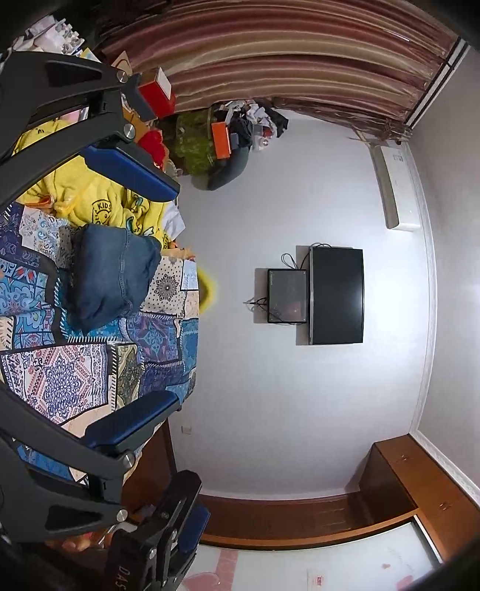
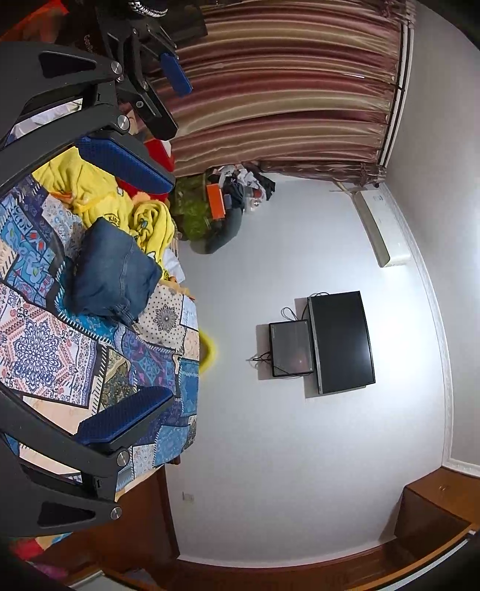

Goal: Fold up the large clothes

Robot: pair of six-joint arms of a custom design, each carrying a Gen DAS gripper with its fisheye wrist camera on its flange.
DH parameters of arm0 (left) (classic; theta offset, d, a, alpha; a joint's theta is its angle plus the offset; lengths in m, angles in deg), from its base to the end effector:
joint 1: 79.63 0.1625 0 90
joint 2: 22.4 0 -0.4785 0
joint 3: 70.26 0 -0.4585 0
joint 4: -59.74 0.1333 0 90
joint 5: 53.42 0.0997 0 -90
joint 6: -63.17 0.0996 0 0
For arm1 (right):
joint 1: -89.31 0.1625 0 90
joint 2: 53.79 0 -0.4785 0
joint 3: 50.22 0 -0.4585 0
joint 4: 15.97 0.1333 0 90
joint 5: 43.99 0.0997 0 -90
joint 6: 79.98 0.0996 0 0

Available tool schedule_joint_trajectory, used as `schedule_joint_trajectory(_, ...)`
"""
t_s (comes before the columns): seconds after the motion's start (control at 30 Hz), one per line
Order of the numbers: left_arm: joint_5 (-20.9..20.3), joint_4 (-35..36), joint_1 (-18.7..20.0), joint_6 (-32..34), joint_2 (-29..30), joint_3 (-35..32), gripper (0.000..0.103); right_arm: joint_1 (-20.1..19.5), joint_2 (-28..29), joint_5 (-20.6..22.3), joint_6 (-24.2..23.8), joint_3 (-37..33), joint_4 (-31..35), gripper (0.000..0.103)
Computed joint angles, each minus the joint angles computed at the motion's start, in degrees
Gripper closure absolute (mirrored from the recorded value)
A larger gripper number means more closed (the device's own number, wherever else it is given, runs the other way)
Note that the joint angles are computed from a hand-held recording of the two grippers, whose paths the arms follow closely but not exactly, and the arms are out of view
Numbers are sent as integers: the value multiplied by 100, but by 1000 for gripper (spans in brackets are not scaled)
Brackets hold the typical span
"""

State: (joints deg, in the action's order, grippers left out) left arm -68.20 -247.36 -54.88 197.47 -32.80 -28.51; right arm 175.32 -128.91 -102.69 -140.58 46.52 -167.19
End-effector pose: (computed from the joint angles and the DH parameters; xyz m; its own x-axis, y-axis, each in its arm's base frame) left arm -0.5945 -0.5269 0.0256 -0.6335 -0.4883 -0.6002 0.6445 0.0961 -0.7585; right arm 0.1373 -0.6914 0.4540 -0.4765 -0.8026 0.3588 -0.7364 0.1413 -0.6617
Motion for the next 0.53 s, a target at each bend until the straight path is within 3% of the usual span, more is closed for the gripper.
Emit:
schedule_joint_trajectory(0.47, 125, 285, 27, -494, -10, 49, 0, 27, 41, -101, 8, -15, 11, 0)
schedule_joint_trajectory(0.53, 137, 116, 49, -302, -61, 76, 0, 25, 47, -110, 0, -21, 20, 0)
